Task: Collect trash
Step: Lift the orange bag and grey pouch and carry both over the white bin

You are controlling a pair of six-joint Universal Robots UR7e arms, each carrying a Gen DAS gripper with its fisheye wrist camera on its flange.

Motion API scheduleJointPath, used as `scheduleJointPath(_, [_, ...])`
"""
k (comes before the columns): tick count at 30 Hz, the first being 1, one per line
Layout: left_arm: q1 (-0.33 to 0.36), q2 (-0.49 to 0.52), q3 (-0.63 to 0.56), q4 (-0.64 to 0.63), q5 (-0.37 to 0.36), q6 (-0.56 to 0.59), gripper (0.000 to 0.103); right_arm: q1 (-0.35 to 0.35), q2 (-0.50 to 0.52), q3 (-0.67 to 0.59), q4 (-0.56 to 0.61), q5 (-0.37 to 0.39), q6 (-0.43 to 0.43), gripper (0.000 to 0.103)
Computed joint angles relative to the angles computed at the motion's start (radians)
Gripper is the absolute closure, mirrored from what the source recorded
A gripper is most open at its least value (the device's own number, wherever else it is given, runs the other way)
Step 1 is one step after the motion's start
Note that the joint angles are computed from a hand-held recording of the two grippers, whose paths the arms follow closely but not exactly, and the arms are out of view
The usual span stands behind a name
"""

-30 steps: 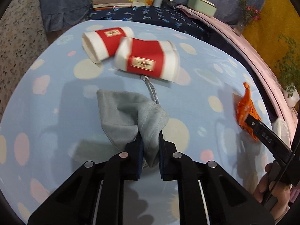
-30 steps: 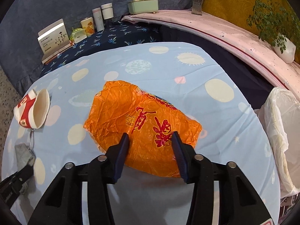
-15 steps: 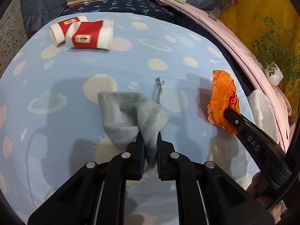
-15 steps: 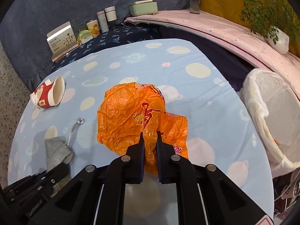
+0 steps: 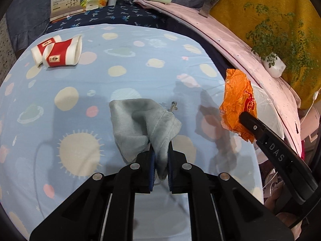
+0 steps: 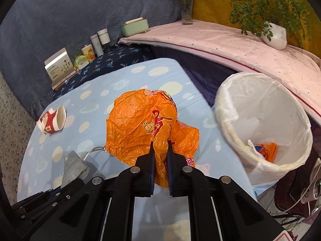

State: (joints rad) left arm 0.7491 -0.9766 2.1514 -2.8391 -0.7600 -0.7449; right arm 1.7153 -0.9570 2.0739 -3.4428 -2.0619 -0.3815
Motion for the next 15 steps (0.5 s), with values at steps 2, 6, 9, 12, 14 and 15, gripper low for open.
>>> scheduleJointPath(2, [-0.011, 0.013, -0.012, 0.003, -0.001, 0.004, 0.094, -0.009, -0.022, 0.009, -0.003, 0.008, 0.001, 0.093])
scheduleJointPath(6, [-0.03, 0.05, -0.051, 0.01, -0.008, 0.026, 0.094, -0.039, -0.073, 0.025, -0.009, 0.021, 0.01, 0.093])
scheduleJointPath(9, [-0.043, 0.083, -0.087, 0.011, -0.02, 0.05, 0.094, -0.067, -0.107, 0.03, -0.008, 0.03, 0.017, 0.093])
scheduleJointPath(12, [-0.058, 0.124, -0.129, 0.015, -0.026, 0.081, 0.094, -0.102, -0.141, 0.033, -0.006, 0.036, 0.021, 0.093])
scheduleJointPath(14, [-0.067, 0.15, -0.155, 0.013, -0.034, 0.102, 0.094, -0.127, -0.163, 0.032, -0.003, 0.04, 0.023, 0.093])
scheduleJointPath(15, [-0.07, 0.166, -0.171, 0.012, -0.04, 0.116, 0.094, -0.138, -0.172, 0.031, -0.002, 0.042, 0.025, 0.093])
